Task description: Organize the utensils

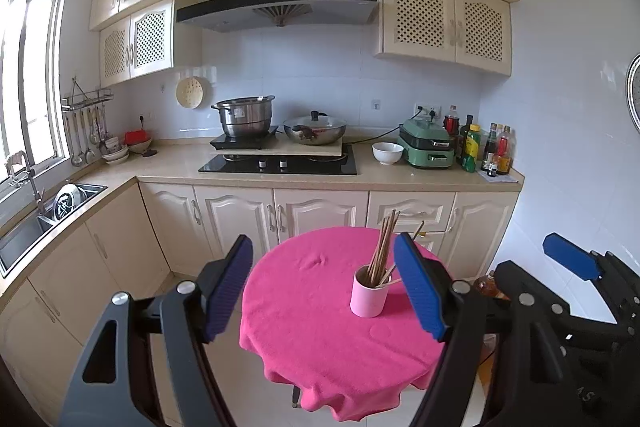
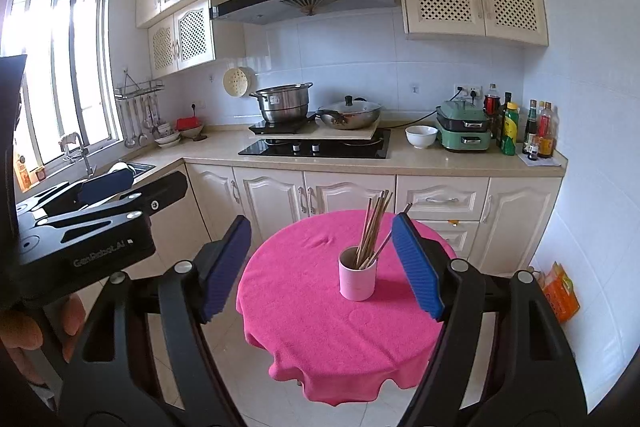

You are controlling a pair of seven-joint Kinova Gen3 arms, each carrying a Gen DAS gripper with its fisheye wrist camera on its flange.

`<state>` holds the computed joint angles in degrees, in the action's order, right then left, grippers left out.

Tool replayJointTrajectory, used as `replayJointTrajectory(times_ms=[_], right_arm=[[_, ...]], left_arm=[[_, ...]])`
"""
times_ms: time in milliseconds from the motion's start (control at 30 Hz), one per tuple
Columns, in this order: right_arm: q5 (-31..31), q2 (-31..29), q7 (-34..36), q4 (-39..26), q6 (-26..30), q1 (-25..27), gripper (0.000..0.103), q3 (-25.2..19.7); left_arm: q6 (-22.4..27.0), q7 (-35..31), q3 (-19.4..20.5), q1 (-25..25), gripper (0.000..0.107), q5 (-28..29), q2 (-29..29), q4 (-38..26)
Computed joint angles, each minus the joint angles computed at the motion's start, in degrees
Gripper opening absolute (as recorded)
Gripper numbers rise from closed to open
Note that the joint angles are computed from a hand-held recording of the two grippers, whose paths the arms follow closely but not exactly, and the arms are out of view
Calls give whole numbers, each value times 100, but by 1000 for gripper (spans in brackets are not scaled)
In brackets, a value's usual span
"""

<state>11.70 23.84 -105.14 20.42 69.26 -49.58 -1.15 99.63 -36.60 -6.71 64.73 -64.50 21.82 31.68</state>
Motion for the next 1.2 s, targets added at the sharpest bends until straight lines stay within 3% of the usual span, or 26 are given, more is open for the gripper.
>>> replayJointTrajectory(times_ms=[533,1200], right_arm=[[-91,-4,5,34,-115,108,74,-28],[-86,-23,-77,68,-87,89,76,-7]], left_arm=[[40,-299,-231,74,72,35,226,-406],[63,-272,-414,254,72,-31,279,-478]])
